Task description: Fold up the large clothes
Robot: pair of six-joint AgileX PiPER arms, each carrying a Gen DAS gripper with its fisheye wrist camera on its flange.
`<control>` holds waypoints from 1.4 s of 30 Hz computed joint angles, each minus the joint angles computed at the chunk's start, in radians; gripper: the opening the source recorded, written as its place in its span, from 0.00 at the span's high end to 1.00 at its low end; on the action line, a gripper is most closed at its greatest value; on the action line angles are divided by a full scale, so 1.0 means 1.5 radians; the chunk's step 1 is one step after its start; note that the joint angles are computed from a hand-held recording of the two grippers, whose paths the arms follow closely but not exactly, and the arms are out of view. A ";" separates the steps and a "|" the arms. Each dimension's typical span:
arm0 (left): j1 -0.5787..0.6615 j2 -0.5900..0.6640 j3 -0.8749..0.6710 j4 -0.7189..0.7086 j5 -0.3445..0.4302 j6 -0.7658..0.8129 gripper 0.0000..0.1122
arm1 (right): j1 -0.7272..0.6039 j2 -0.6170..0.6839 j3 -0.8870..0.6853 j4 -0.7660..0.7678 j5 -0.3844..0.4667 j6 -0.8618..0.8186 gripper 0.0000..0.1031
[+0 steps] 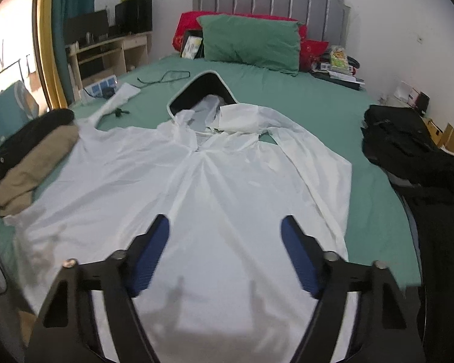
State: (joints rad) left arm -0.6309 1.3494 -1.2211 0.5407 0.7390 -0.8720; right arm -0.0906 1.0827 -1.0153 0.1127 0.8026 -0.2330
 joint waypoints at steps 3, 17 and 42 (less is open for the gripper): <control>0.030 0.062 -0.045 0.001 -0.005 0.038 0.20 | -0.012 0.088 -0.031 0.019 -0.035 -0.041 0.46; 0.207 0.320 -0.286 -0.185 -0.088 0.268 0.20 | 0.029 0.503 -0.390 -0.062 -0.037 -0.057 0.63; 0.236 0.311 -0.265 -0.333 -0.104 0.407 0.20 | 0.072 0.569 -0.552 -0.243 -0.070 0.028 0.99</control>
